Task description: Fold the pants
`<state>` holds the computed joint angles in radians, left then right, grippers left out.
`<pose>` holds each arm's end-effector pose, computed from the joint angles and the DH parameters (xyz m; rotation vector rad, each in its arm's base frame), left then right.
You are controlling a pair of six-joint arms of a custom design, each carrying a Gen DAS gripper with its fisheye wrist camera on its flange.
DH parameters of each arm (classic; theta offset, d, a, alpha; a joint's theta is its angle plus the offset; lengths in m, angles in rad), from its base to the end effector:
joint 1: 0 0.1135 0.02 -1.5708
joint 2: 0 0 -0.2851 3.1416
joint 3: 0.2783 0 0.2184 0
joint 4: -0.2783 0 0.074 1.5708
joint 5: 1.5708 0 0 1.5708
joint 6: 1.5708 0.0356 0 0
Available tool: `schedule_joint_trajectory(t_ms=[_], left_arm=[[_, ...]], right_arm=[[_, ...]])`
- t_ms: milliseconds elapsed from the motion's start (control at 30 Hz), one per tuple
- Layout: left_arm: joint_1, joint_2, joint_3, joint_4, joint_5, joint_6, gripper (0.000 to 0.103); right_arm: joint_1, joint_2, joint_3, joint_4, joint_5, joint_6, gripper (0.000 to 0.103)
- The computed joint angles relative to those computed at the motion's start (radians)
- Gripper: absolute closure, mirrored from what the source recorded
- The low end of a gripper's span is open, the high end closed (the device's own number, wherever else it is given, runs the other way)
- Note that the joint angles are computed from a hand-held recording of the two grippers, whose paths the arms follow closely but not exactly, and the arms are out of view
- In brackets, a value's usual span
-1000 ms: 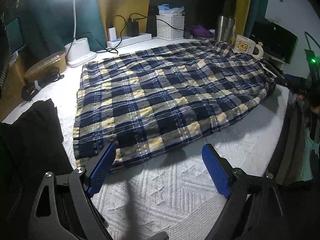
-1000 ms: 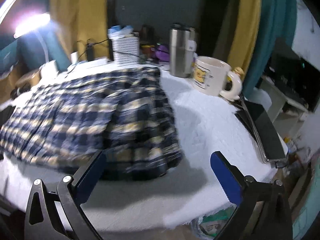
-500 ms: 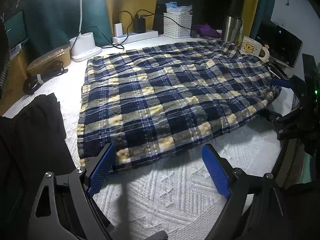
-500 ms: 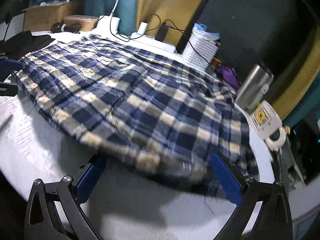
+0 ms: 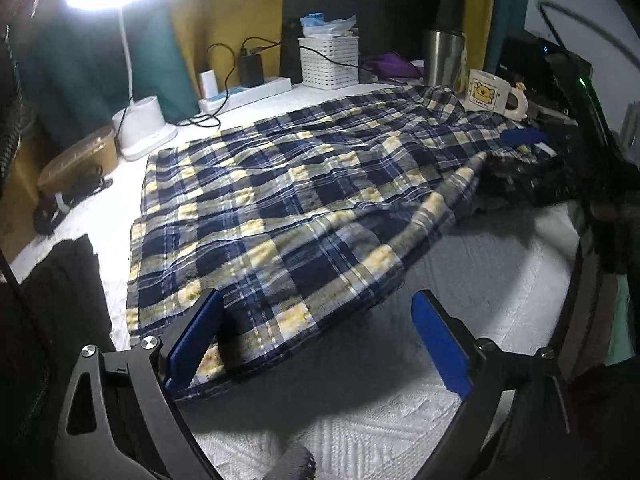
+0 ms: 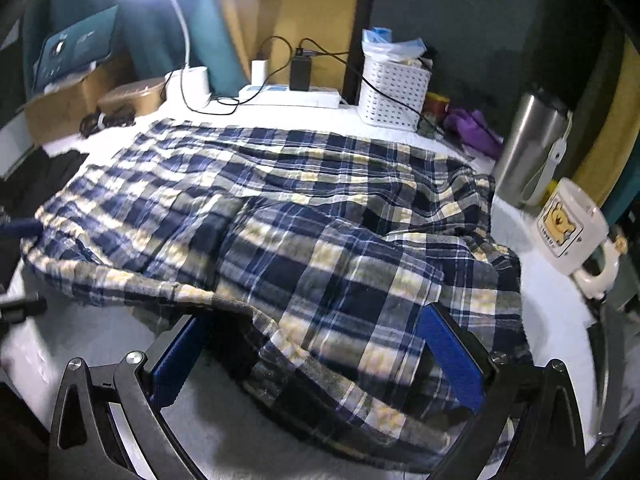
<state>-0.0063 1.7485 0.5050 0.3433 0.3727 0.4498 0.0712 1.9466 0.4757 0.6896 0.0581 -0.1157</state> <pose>0.2612 -0.0146 0.1306 0.6960 2.3014 -0.2574 0.2825 0.0181 0.0986 -0.1911 2.3444 -0.0901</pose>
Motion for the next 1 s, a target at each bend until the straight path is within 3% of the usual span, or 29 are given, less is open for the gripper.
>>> schedule_joint_trajectory(t_ms=[67,167,467,533,567,767,867,1000], left_arm=[[-0.015,0.014,-0.006,0.032,-0.053,0.004,0.008],[-0.044,0.044,-0.026,0.115,-0.210,0.009,0.008],[-0.001,0.045,-0.005,0.108,-0.171,0.022,0.009],[0.019,0.038,0.013,0.075,-0.124,0.029,0.017],[0.028,0.036,0.024,0.053,-0.100,0.030,0.027],[0.069,0.061,0.091,0.024,-0.079,-0.004,0.050],[0.083,0.059,0.126,-0.001,-0.040,-0.010,0.059],[0.062,0.089,0.152,-0.009,-0.068,0.016,0.060]], right_arm=[[-0.016,0.006,0.019,-0.017,-0.022,0.006,0.000],[-0.031,0.015,0.035,-0.024,-0.043,0.009,0.000],[-0.052,0.025,0.050,-0.030,-0.083,0.021,0.000],[-0.054,0.024,0.048,-0.029,-0.086,0.022,0.000],[-0.056,0.024,0.047,-0.027,-0.089,0.024,0.000],[-0.046,0.015,0.028,-0.009,-0.093,0.030,0.000],[-0.025,0.009,0.011,0.008,-0.091,0.030,0.000],[0.013,0.011,-0.024,0.042,-0.080,0.036,0.000]])
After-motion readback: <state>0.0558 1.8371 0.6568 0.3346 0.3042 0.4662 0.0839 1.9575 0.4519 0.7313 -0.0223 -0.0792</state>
